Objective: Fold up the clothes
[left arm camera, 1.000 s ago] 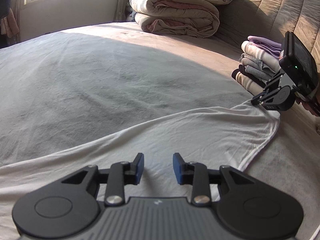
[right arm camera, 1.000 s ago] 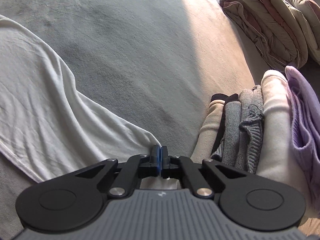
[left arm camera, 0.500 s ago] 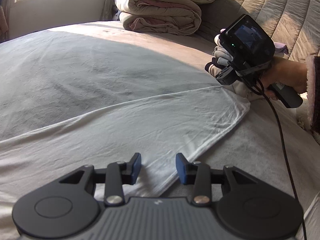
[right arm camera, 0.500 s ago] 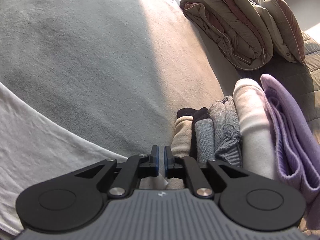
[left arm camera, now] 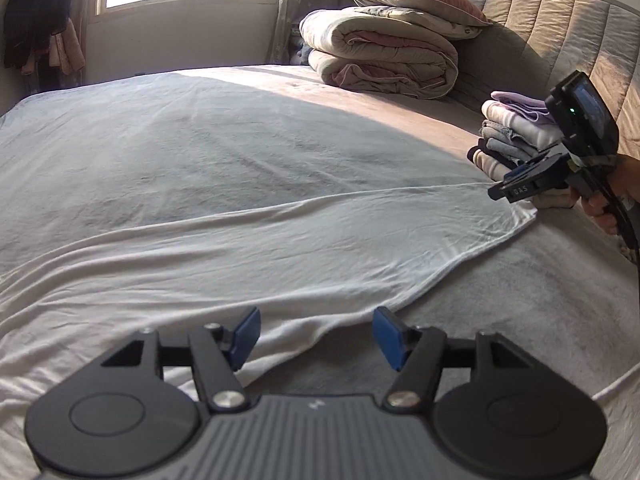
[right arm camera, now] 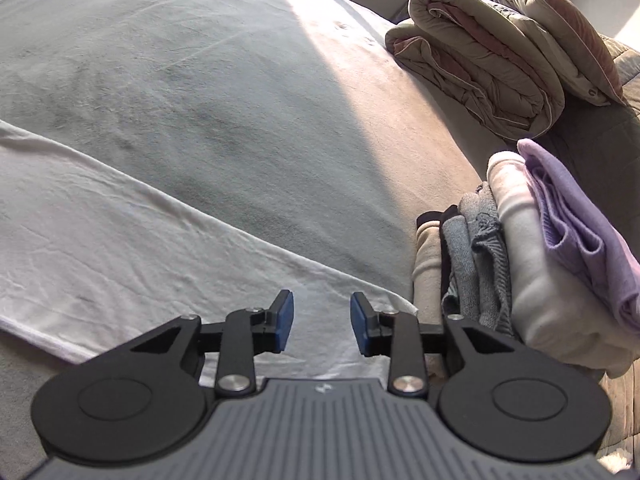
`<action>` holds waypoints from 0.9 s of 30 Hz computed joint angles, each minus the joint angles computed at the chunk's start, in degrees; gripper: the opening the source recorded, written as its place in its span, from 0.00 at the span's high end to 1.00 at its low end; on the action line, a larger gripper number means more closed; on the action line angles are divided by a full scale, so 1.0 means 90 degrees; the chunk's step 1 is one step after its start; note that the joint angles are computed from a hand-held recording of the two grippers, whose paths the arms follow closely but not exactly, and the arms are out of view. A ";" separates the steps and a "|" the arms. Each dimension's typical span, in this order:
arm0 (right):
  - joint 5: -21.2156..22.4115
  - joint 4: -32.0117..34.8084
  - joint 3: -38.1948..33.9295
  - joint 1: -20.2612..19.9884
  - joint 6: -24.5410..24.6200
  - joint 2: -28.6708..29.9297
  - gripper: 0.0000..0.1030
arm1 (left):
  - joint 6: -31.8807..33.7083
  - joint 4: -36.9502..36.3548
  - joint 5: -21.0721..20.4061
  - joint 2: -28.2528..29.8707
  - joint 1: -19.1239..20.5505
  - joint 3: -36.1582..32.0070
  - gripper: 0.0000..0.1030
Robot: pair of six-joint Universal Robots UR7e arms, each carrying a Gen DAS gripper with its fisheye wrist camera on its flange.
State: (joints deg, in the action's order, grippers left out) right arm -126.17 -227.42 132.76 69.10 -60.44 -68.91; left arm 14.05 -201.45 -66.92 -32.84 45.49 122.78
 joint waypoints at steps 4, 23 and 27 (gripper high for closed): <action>0.0245 0.0220 0.0529 0.0082 0.0657 -0.0208 0.64 | -0.0090 -0.0193 0.0164 -0.0312 0.0339 0.0248 0.38; 0.0863 -0.0080 0.1817 0.0715 0.1862 0.0370 0.64 | 0.1233 -0.1167 0.0296 0.0423 0.0260 0.0223 0.83; 0.1110 -0.0180 0.2002 0.0368 0.2007 0.0102 0.64 | 0.1233 -0.0948 0.0309 0.0202 0.0275 0.0319 0.98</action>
